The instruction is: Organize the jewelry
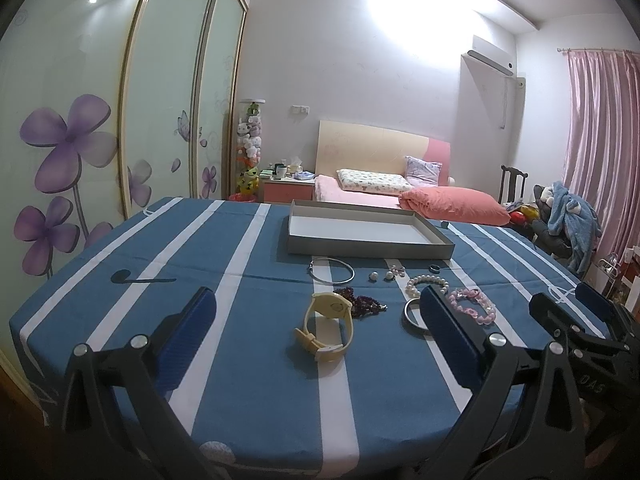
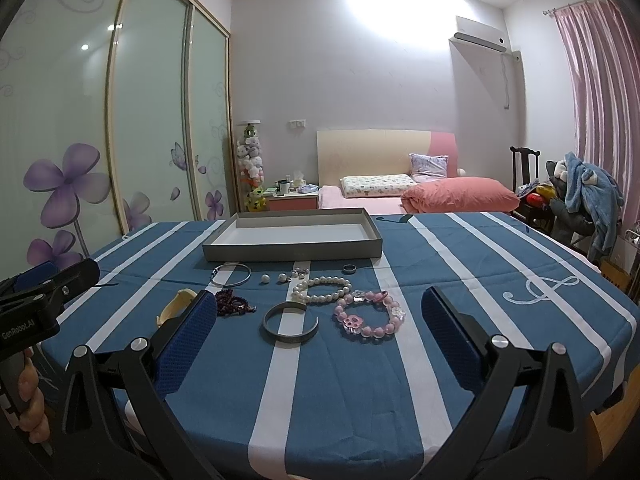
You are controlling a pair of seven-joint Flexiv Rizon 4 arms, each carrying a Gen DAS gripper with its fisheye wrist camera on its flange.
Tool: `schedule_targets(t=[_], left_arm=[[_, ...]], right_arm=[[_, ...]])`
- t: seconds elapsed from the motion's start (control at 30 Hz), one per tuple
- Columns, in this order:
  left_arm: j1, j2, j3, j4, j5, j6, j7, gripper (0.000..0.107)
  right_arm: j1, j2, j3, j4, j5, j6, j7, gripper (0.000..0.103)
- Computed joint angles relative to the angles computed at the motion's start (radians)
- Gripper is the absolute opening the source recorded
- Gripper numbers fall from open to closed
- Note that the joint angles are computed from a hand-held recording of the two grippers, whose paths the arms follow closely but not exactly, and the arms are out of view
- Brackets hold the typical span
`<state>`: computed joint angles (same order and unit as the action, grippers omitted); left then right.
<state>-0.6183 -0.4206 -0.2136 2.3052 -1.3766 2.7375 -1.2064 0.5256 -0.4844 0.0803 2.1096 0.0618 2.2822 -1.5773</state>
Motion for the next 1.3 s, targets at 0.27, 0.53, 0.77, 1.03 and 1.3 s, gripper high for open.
schedule_targets(t=[0.27,0.53,0.77,1.03,1.3], left_arm=[[0.0,0.0,0.0,0.0,0.0,-0.001,0.0,0.099],[0.001,0.001,0.0,0.001,0.001,-0.002,0.0,0.099],[0.0,0.0,-0.001,0.003,0.002,-0.003,-0.002,0.099],[-0.001,-0.004,-0.004,-0.002,-0.002,-0.018,0.012,0.099],[0.025,0.005,0.0,-0.014,0.015,-0.122,0.039,0.099]], right_arm=[[-0.017,-0.012,0.002,-0.01,-0.018,-0.006,0.015,0.101],[-0.017,-0.012,0.0,-0.009,-0.02,-0.004,0.02,0.101],[-0.017,-0.012,-0.001,-0.008,-0.021,-0.004,0.02,0.101],[-0.015,-0.013,-0.002,-0.009,-0.017,-0.008,0.021,0.101],[-0.012,-0.024,-0.034,-0.055,-0.016,-0.12,0.039,0.101]])
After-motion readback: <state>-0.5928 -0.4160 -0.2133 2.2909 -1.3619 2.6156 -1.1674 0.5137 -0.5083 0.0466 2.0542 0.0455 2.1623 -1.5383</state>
